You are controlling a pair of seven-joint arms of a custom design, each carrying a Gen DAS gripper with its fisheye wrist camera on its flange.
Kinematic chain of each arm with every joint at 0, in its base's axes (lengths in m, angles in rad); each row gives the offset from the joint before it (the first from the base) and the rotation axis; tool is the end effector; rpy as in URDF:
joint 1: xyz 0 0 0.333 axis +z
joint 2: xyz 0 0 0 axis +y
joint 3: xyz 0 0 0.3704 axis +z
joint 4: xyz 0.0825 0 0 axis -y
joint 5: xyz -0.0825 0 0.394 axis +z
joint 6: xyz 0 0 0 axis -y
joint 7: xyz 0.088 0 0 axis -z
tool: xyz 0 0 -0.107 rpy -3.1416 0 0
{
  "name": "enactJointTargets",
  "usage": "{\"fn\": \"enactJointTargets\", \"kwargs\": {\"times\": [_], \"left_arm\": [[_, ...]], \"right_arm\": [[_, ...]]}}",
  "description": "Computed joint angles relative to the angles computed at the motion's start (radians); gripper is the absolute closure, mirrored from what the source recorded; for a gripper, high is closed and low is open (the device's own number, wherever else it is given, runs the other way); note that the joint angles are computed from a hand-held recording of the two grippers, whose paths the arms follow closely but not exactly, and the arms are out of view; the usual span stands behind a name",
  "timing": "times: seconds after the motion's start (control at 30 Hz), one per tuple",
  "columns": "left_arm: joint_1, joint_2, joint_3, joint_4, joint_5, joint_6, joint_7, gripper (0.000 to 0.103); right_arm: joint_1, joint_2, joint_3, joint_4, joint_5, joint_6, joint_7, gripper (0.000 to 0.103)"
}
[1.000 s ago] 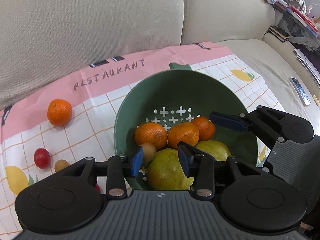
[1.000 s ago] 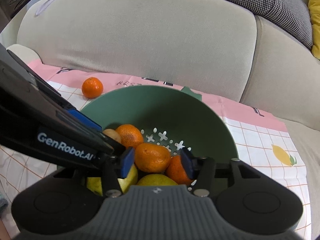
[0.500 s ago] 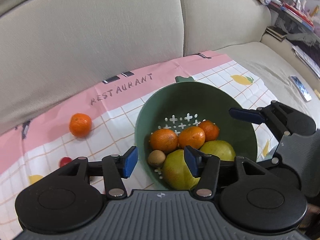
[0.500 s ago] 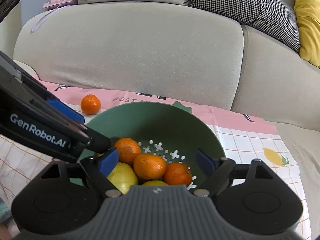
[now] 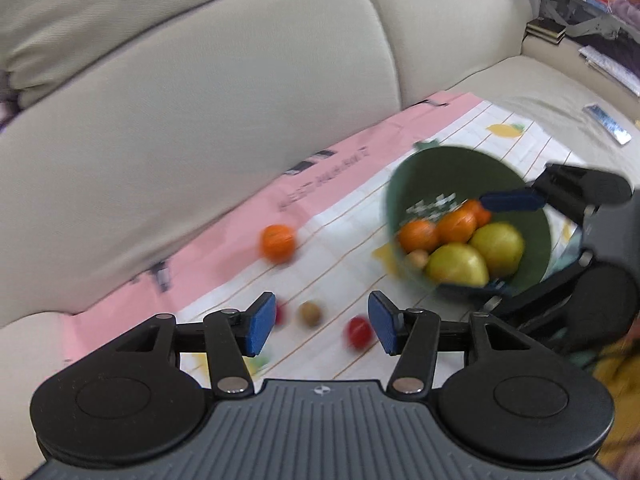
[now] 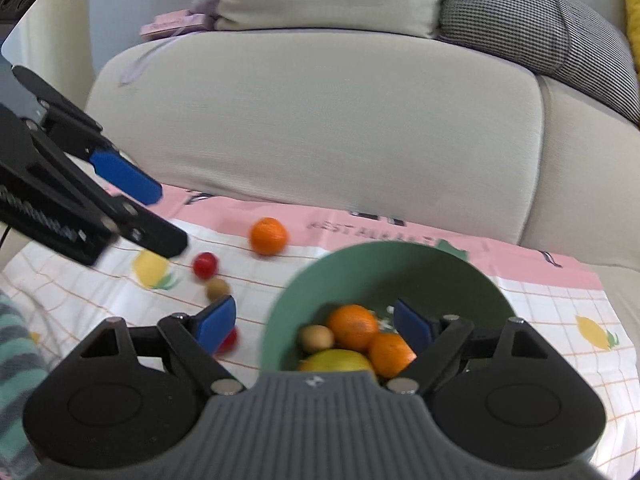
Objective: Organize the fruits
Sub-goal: 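Withdraw both tools from the colander toward the red cherry tomatoes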
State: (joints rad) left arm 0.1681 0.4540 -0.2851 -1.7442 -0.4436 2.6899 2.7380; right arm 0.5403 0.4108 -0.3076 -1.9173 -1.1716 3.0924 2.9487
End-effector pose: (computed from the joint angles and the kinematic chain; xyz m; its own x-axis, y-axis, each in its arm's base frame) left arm 0.7282 -0.0405 0.4192 -0.7239 -0.6725 -0.1541 -0.4931 0.6605 -0.5662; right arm 0.6258 0.2493 0.3779 0.0825 -0.9966 0.0007 -0.6747 -0.0563 -0.7359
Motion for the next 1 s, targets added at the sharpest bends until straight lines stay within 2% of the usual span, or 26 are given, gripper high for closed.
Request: {"fn": "enactJointTargets", "kwargs": {"times": [0.07, 0.17, 0.3, 0.5, 0.57, 0.63, 0.67, 0.73, 0.83, 0.9, 1.0], "left_arm": [[0.042, -0.012, -0.015, -0.028, -0.027, 0.052, 0.072, 0.040], [0.118, -0.023, -0.051, -0.082, -0.082, 0.182, 0.208, 0.040], [0.219, -0.012, -0.082, -0.112, -0.105, 0.305, 0.290, 0.040], [0.340, 0.002, -0.100, -0.084, -0.047, 0.325, 0.324, 0.040], [0.361, 0.024, -0.105, -0.061, -0.045, 0.330, 0.313, 0.039], [0.383, 0.060, -0.119, -0.056, -0.052, 0.372, 0.293, 0.039], [0.386, 0.085, -0.123, -0.056, -0.045, 0.422, 0.285, 0.039], [0.429, 0.138, -0.168, -0.088, -0.017, 0.583, 0.314, 0.039], [0.471, 0.205, -0.183, -0.109, 0.064, 0.753, 0.324, 0.039], [0.500, 0.249, -0.194, -0.101, 0.109, 0.843, 0.296, 0.039], [0.489, 0.300, -0.158, -0.059, 0.133, 0.927, 0.251, 0.039]], "right_arm": [[-0.002, 0.000, 0.017, 0.005, 0.016, -0.002, -0.027, 0.020], [0.006, 0.001, 0.032, 0.014, 0.040, -0.012, -0.070, 0.019], [0.009, 0.009, 0.064, 0.028, 0.098, -0.043, -0.149, 0.019], [0.017, 0.041, 0.105, 0.075, 0.217, -0.102, -0.273, 0.019], [0.029, 0.053, 0.105, 0.094, 0.246, -0.117, -0.302, 0.019], [0.050, 0.061, 0.098, 0.109, 0.256, -0.133, -0.320, 0.019], [0.057, 0.063, 0.094, 0.116, 0.259, -0.139, -0.327, 0.019], [0.072, 0.064, 0.086, 0.123, 0.252, -0.153, -0.341, 0.019], [0.082, 0.063, 0.087, 0.131, 0.241, -0.197, -0.368, 0.019], [0.077, 0.061, 0.098, 0.134, 0.243, -0.223, -0.373, 0.019], [0.059, 0.067, 0.126, 0.147, 0.269, -0.259, -0.399, 0.019]]}}
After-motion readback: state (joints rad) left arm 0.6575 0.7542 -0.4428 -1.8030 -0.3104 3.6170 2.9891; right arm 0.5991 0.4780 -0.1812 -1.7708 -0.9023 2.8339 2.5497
